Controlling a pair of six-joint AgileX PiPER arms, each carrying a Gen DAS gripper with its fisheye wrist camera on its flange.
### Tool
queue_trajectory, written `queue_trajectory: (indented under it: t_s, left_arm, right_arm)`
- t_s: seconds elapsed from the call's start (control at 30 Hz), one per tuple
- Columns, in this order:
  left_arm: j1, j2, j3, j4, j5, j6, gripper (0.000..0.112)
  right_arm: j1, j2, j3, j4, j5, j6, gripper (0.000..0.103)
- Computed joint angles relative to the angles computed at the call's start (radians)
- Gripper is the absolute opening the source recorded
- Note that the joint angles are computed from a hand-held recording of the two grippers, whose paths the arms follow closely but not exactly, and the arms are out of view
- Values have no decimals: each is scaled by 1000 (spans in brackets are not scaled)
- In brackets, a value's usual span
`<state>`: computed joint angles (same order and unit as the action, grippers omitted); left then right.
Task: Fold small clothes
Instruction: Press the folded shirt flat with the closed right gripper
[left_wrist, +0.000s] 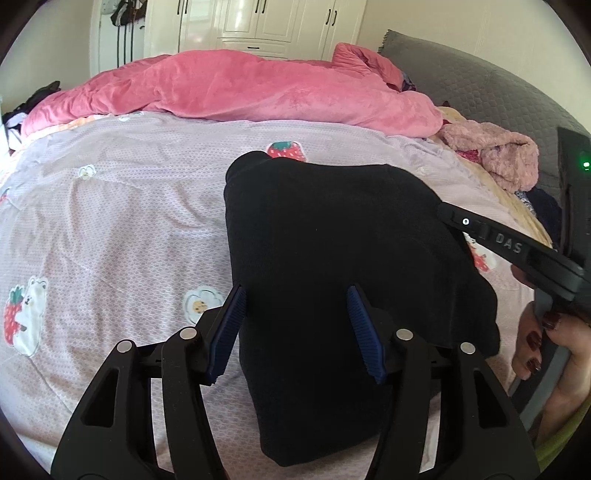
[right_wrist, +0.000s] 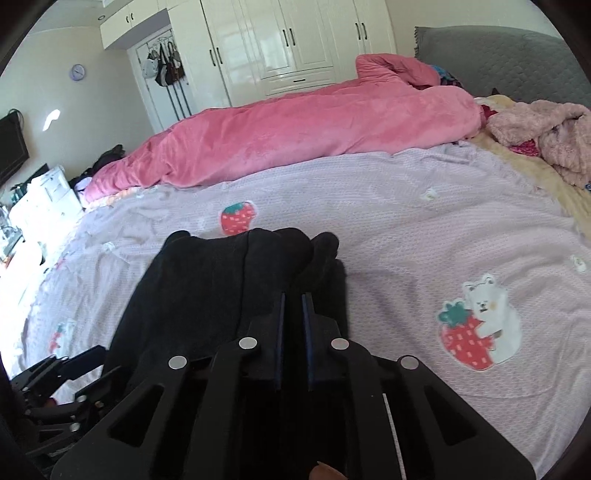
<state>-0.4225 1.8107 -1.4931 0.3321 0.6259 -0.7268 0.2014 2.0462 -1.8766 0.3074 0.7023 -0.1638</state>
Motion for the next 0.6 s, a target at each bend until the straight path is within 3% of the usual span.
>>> queue_trajectory:
  t_s: [0.3,0.37,0.6]
  left_arm:
    - [-9,21,-2,2,-8,-16,58]
    - [0,18,9,-19,-19,-6,59]
    - [4,1,41,-20,-36,-16,59]
  right_arm:
    - [7,70,-55,-80,59,55,9]
    - [6,45,-16,-70,35,53,17]
    - [-80,-100,191,287,55,-208,33]
